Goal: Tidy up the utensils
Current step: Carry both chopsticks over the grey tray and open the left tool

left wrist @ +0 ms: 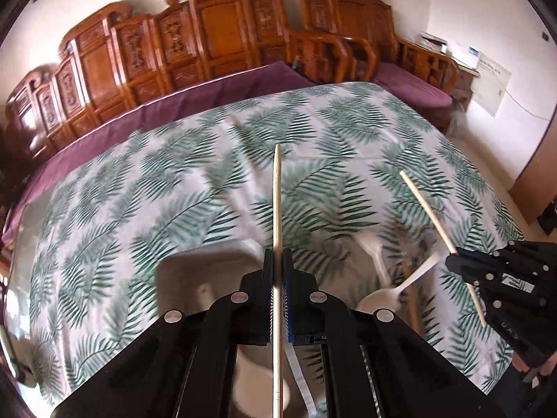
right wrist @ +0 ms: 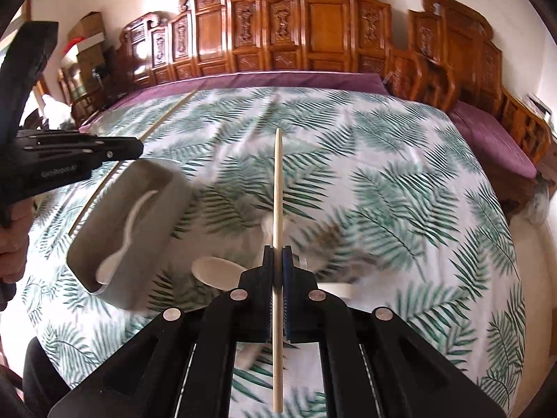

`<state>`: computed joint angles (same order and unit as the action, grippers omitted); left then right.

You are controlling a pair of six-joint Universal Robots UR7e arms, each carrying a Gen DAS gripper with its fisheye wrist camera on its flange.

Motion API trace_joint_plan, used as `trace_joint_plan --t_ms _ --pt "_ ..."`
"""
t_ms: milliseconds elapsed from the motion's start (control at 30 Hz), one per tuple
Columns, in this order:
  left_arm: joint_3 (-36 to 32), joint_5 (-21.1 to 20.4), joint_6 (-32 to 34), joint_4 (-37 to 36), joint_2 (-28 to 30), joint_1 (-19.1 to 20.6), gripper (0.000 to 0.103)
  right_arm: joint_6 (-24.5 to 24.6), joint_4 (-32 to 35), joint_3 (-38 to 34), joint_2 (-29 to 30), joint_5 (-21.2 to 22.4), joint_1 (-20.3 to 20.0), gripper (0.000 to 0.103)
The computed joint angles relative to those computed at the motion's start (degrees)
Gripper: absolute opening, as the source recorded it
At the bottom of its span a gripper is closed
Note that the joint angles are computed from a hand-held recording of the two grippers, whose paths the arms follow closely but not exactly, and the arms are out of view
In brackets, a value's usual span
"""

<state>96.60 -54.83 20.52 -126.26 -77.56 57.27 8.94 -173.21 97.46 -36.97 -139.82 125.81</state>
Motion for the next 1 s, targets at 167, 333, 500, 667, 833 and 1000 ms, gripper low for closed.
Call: trace_joint_plan --t_ms 167,333,500,667,833,1000 --pt "-0.51 -0.16 0.33 -0.17 -1.29 3.12 0.004 -0.31 2.65 -4.57 3.06 1.32 1.05 0.006" --pt "0.07 -0.45 0.43 -0.7 -2.18 5.77 0.004 -0.39 5.31 -8.82 5.88 2.38 1.75 0.006" --pt "1.12 -1.45 0.57 -1.57 -3.13 7.75 0.004 -0.48 7.67 -12.29 8.21 2.79 2.36 0.006" --pt "1.29 -2.03 0.22 -1.79 -3.4 8.94 0.004 -0.59 9.53 -14.88 9.85 2.98 2.73 0.006" --pt "1.74 -2.46 0.26 -1.21 -3.79 9.36 0.004 -0.67 10.44 -16.25 10.77 3.11 2.9 0.006" --pt "2.13 -2.58 0.2 -1.37 -4.23 9.33 0.004 -0.76 11.22 -17.52 11.62 3.37 3.01 0.006"
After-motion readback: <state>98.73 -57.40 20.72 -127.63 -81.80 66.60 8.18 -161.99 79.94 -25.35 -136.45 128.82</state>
